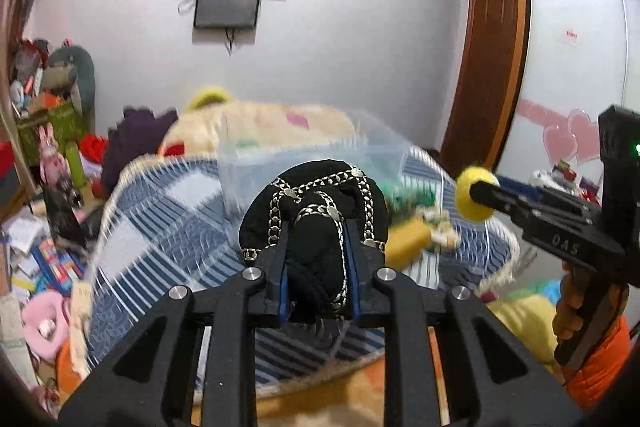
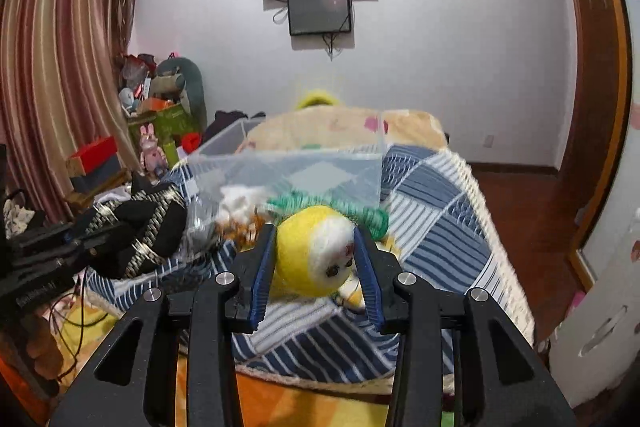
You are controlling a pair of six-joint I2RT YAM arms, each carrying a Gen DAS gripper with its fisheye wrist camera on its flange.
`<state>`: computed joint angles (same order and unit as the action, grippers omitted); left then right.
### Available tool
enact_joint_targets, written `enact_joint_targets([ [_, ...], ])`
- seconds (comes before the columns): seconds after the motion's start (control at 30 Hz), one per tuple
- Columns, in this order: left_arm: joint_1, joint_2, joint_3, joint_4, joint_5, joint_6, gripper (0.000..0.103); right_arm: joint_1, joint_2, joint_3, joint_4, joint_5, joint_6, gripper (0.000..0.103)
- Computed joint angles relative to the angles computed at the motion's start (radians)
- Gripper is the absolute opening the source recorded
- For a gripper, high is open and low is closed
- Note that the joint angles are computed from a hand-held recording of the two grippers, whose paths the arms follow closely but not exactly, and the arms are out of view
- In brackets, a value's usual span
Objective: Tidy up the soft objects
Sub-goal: 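Carry the black bag and ball toy into the clear box while both tools open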
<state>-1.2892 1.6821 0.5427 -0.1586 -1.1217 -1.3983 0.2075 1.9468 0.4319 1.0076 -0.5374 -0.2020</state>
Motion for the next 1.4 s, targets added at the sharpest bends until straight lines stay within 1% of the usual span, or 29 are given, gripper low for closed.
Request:
enact_joint_targets([
  [0.07,0.021,-0.054,0.003,-0.045,-0.035,0.022,0.022,0.001,-0.032,-0.001,-0.005,-0.005,0.010,0.036],
  [0.13,0.046,-0.110,-0.013,-0.039,-0.063,0.067,0.022,0.008,-0.052,0.004,-0.008,0.008,0.017,0.036],
  [0.2,0.079,-0.156,-0.036,0.009,-0.070,0.134,0.022,0.020,-0.067,0.019,-0.011,0.027,0.024,0.036],
  [0.3,0.149,-0.226,-0.076,0.116,-0.058,0.276,0.022,0.034,-0.084,0.050,-0.021,0.038,0.042,0.036],
  [0.4,0.229,-0.263,-0.103,0.221,-0.022,0.403,0.022,0.055,-0.090,0.095,-0.041,0.060,0.052,0.036],
  [0.43,0.266,-0.276,-0.119,0.276,0.007,0.455,0.022,0.065,-0.088,0.119,-0.053,0.070,0.057,0.036],
  [0.53,0.364,-0.289,-0.150,0.406,0.101,0.562,0.022,0.093,-0.082,0.167,-0.076,0.100,0.067,0.036],
  [0.6,0.422,-0.284,-0.159,0.477,0.156,0.618,0.022,0.109,-0.075,0.192,-0.088,0.116,0.072,0.036],
  [0.73,0.512,-0.230,-0.140,0.567,0.249,0.707,0.022,0.145,-0.040,0.270,-0.132,0.161,0.078,0.036],
  [0.8,0.560,-0.200,-0.125,0.592,0.309,0.731,0.022,0.164,-0.014,0.309,-0.147,0.193,0.077,0.036],
  [0.83,0.597,-0.184,-0.117,0.612,0.358,0.748,0.022,0.168,-0.004,0.323,-0.158,0.199,0.077,0.036],
  [0.87,0.620,-0.168,-0.109,0.623,0.387,0.761,0.022,0.170,0.014,0.354,-0.186,0.197,0.079,0.036],
  [0.93,0.659,-0.125,-0.075,0.621,0.415,0.780,0.022,0.173,0.041,0.395,-0.222,0.202,0.077,0.036],
  [1.0,0.700,-0.084,-0.053,0.635,0.453,0.801,0.022,0.183,0.078,0.446,-0.259,0.232,0.063,0.036],
  [1.13,0.787,0.010,0.004,0.642,0.551,0.824,0.022,0.206,0.154,0.542,-0.349,0.266,0.033,0.036],
  [1.3,0.838,0.124,0.084,0.610,0.610,0.839,0.022,0.214,0.229,0.674,-0.505,0.285,0.017,0.036],
  [1.4,0.869,0.168,0.118,0.616,0.674,0.857,0.022,0.217,0.259,0.729,-0.575,0.304,0.001,0.036],
])
